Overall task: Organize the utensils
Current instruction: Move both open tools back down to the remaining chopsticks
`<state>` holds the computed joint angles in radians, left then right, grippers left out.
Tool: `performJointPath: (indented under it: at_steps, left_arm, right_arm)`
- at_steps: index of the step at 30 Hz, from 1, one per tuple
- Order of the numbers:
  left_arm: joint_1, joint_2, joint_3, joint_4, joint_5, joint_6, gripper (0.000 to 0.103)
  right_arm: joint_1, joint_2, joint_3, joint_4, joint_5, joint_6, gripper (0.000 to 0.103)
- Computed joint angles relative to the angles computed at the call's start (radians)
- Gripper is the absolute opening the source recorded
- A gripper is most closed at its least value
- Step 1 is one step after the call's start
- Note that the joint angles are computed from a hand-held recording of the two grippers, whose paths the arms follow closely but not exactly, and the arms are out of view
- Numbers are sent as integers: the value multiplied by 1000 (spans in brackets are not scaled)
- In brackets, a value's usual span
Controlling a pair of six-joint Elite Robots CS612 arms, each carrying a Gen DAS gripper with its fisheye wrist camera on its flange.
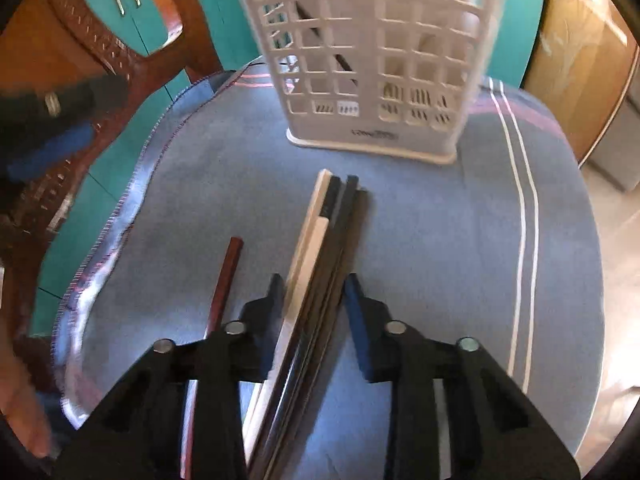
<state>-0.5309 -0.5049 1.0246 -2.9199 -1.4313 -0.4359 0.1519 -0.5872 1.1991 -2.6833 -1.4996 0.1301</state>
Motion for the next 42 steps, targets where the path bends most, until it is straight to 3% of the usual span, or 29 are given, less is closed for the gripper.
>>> performJointPath:
  at_steps: [8,10,15,21,23,27,29,33,42]
  left_arm:
    - [-2,12,-21,70,-29,5,60]
    - [0,17,-31,89,-45,-2,61]
    - [3,37,-64,172,-89,12,62]
    - [-7,62,-106,257,-129,69,62]
    - [-14,68,-116,279,-117,89,62]
    - [-20,77,-131,314,-96,93,62]
    - [-20,79,-136,328,-86,87,62]
    - [-15,81,-140,336,-80,68,62]
    - [-19,84,-148,369,-80,88,65]
  right_arm:
    - [-34,-31,37,63,-39,49,21]
    - [-43,-32,41,63,-39,65,27]
    - [-55,-43,61,20,-81,123,32]
    - [-69,-40,62,-9,-48,132,35]
    - [-71,-34,54,-4,-67,128,35]
    - [-63,-21,34,29,-169,116,35]
    - [-63,-19,33,28,-178,104,35]
    - [-71,-24,51,-13,-110,92,35]
    - [-66,-24,47,-15,-93,82,35]
